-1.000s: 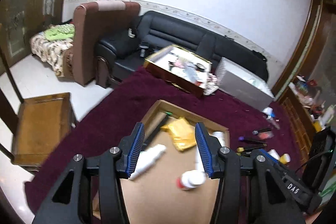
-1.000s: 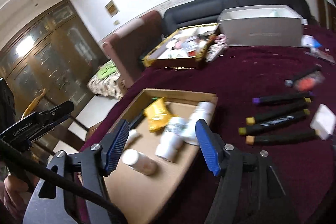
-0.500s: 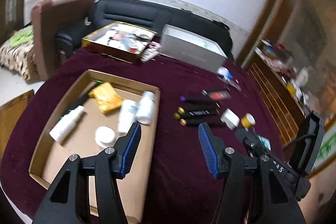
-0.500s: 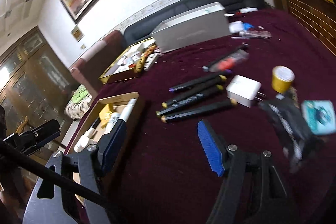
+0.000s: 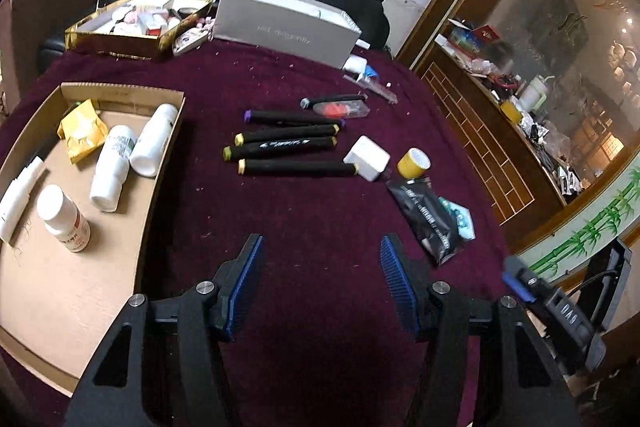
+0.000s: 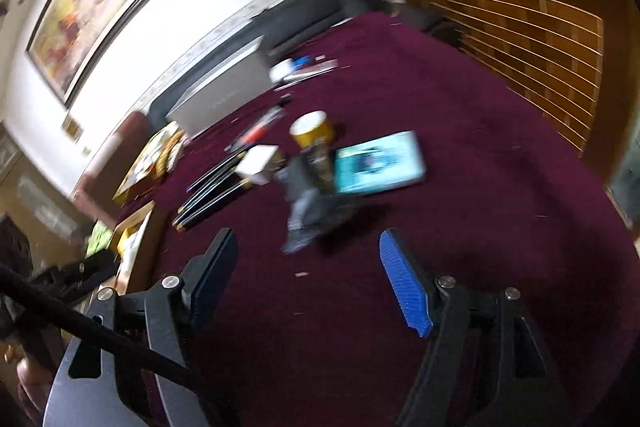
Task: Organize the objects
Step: 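Move the left gripper toward the markers while the right gripper moves toward the black pouch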
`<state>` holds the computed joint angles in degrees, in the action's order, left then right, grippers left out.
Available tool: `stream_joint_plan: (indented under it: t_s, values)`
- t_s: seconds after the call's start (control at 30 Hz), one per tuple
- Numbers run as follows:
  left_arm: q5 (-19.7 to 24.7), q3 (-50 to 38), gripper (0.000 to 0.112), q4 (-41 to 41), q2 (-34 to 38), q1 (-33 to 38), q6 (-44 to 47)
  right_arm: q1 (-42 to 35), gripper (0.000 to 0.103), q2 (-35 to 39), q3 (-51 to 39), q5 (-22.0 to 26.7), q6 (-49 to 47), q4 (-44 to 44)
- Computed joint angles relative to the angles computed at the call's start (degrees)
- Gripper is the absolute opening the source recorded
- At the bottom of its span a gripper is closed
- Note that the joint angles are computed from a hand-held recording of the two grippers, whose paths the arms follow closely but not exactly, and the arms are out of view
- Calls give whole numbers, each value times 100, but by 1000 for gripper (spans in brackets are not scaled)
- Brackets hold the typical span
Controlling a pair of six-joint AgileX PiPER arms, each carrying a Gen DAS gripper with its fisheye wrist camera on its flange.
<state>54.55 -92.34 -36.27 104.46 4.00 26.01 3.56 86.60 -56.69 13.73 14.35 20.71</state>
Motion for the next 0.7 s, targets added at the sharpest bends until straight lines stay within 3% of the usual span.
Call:
stream_joint_plan:
  t_s: [0.13, 0.2, 0.33, 0.4, 0.53, 0.6, 0.7]
  values:
    - [-324, -153, 53, 525, 128, -70, -13, -327, 73, 182, -115, 90, -1442, 1479]
    - [-535, -270, 53, 983, 227, -205, -15, -353, 73, 393, -325, 151, -1790, 1815]
    - [-632, -651, 53, 1260, 591, -412, 262, -533, 73, 1075, -1230, 427, -2886, 3098]
    - [-487, -1017, 53, 1073, 898, -489, 547, -577, 73, 1390, -1729, 472, -3072, 3339]
    - [-36, -2062, 53, 1238, 1648, -815, 734, -593, 75, 2072, -2801, 509, -2695, 2937]
    - [244, -2650, 53, 1514, 2039, -1017, 763, -624, 75, 2237, -2946, 499, -2914, 3132]
    - [526, -3500, 53, 1960, 2600, -1289, 793, -739, 76, 2272, -2625, 364, -3865, 4093]
